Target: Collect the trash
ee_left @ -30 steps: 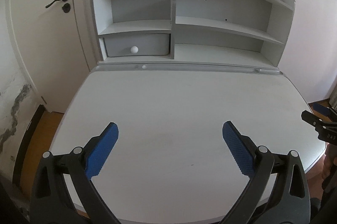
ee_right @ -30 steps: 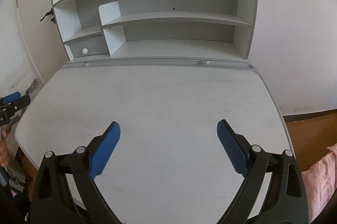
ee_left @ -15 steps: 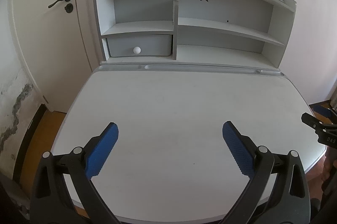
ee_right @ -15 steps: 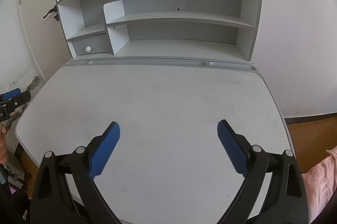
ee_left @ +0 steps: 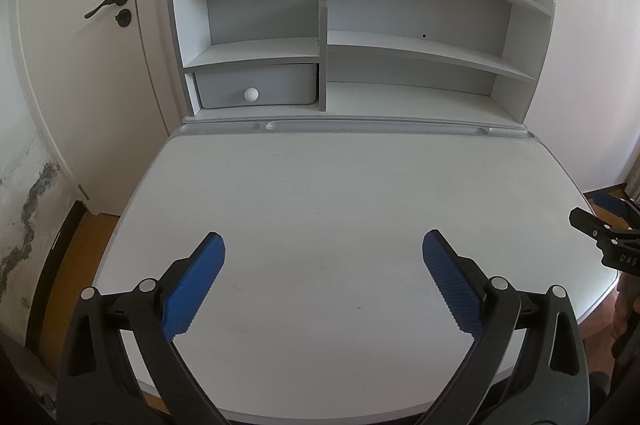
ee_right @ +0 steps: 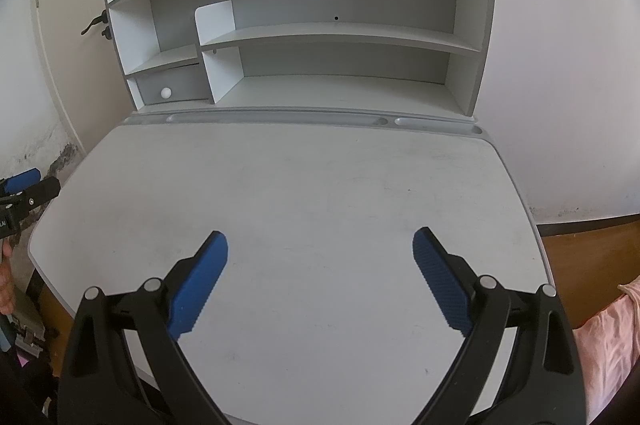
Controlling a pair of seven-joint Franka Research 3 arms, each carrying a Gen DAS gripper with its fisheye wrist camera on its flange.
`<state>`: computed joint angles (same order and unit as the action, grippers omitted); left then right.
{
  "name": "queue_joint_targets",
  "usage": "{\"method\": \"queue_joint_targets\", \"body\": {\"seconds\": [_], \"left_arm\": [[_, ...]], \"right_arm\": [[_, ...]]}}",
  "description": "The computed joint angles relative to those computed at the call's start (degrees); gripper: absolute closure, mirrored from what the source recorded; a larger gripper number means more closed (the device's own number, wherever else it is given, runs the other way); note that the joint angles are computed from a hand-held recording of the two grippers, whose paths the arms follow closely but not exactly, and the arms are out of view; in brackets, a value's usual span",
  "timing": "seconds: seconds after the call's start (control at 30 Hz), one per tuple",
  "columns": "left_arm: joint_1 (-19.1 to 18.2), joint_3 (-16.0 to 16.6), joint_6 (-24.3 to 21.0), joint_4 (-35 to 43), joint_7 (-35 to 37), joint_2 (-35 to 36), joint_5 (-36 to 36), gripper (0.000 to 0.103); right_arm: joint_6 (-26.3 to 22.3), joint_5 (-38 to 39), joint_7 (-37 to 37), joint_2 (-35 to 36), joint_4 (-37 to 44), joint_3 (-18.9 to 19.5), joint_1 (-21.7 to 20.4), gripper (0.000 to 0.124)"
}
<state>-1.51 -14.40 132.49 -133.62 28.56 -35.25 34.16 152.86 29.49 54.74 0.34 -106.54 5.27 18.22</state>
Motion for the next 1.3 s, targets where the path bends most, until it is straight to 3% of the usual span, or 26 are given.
{"method": "queue_joint_targets", "body": {"seconds": [1.3], "left_arm": [[-0.8, -0.3, -0.8, 0.9, -0.4, 0.4, 0.0, 0.007]], "right_arm": [[0.2, 0.8, -0.9, -0.3, -0.2, -0.1, 0.0, 0.033]]}}
